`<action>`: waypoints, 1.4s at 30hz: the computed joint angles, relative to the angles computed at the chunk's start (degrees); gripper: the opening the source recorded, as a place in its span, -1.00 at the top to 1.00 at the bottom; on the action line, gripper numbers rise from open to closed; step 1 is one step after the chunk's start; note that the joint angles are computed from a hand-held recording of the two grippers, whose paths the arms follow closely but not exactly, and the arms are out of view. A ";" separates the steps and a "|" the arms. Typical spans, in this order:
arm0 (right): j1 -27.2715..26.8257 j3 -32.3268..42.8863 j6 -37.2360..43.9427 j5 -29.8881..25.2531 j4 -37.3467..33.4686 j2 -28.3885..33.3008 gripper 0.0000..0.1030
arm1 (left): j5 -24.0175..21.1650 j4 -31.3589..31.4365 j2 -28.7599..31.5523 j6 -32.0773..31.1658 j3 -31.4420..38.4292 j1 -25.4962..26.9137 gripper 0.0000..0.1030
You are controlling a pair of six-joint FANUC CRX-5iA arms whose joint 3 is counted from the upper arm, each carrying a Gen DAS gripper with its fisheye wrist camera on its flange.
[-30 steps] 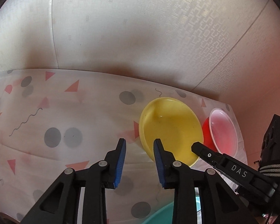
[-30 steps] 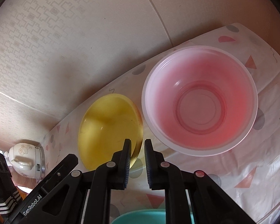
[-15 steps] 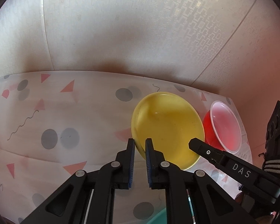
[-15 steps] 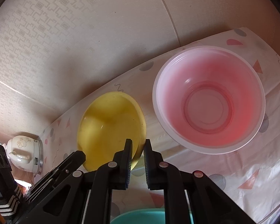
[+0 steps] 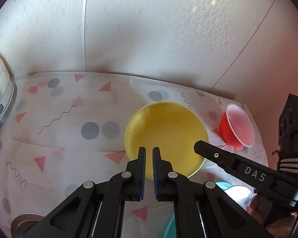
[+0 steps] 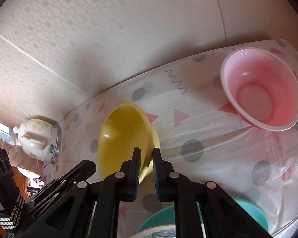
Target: Organize plates and bowls
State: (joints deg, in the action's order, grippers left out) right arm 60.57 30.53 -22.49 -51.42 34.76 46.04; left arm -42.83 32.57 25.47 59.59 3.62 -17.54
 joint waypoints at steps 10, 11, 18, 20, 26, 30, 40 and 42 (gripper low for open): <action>0.92 10.68 7.43 -6.31 -5.88 5.81 0.77 | 0.90 1.30 -2.25 0.18 -3.39 2.96 0.87; 0.98 10.65 7.49 -6.38 -5.82 5.74 0.77 | 0.66 1.37 -2.09 0.69 -3.21 3.31 0.87; 1.04 12.48 8.76 -8.18 -7.07 6.61 0.76 | 0.01 0.18 -0.91 3.47 -1.86 4.16 0.57; 1.09 12.44 8.67 -8.42 -7.17 6.54 0.72 | -0.85 -2.38 0.10 5.76 -0.32 3.93 0.56; 0.99 13.55 9.55 -9.11 -7.53 7.13 0.71 | -1.97 0.09 1.58 3.28 -0.25 3.51 0.69; 1.00 13.92 10.00 -9.31 -7.34 7.37 0.71 | -1.27 0.00 1.29 2.23 -0.69 3.01 0.80; 1.03 11.02 6.37 -6.89 -6.47 6.29 0.53 | -1.04 -0.32 1.41 3.35 -0.45 3.52 0.74; 1.20 9.57 4.66 -6.39 -5.25 5.64 0.45 | -1.43 -0.13 1.64 4.03 -0.10 3.79 0.72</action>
